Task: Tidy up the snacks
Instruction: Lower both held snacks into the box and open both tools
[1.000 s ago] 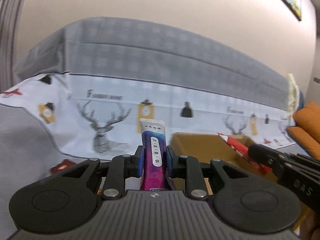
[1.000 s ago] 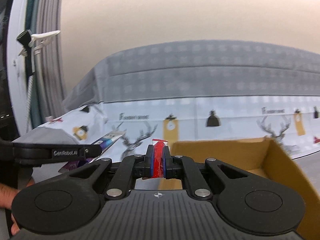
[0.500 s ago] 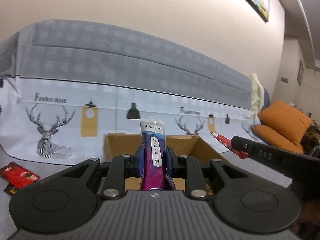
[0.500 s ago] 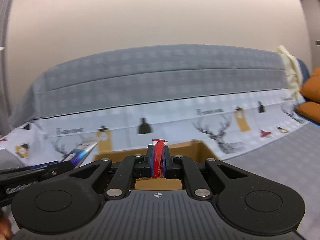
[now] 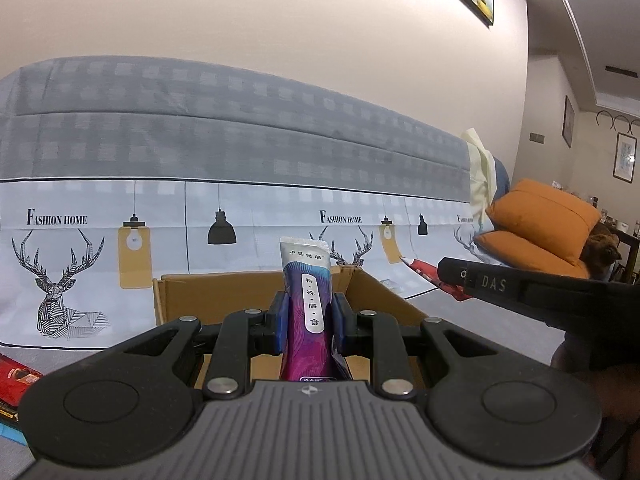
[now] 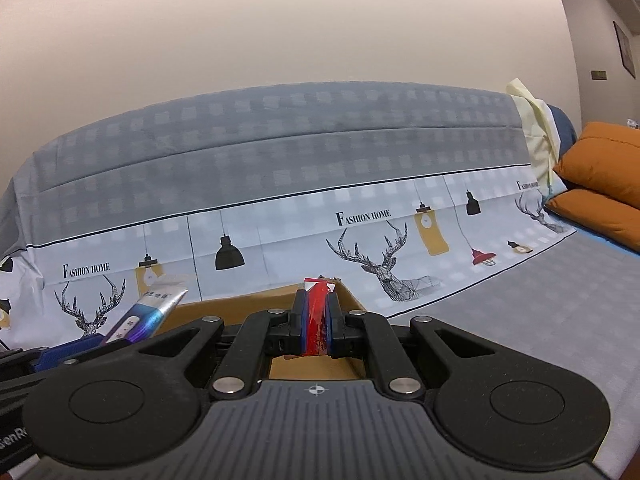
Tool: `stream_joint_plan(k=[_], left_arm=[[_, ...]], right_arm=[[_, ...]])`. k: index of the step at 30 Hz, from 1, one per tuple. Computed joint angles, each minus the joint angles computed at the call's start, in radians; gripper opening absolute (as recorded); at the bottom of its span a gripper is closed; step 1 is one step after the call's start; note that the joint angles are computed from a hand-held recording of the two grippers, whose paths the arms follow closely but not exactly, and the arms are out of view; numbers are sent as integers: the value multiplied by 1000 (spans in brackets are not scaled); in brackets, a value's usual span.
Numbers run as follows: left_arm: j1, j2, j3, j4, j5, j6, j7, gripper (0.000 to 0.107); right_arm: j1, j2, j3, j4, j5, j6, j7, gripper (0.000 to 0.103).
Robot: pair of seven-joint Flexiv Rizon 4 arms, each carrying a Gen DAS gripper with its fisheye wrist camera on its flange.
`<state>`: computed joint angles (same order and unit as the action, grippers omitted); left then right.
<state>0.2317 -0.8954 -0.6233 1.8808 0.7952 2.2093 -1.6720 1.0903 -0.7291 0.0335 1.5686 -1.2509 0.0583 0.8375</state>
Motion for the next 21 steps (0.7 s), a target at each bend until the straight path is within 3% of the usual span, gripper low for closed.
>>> stream_joint_plan(k=[21], left_arm=[[-4,-2,-2,-5,-4,1,-4,25]], right_arm=[[6,-16,-8,-23,10,-7,-22,9]])
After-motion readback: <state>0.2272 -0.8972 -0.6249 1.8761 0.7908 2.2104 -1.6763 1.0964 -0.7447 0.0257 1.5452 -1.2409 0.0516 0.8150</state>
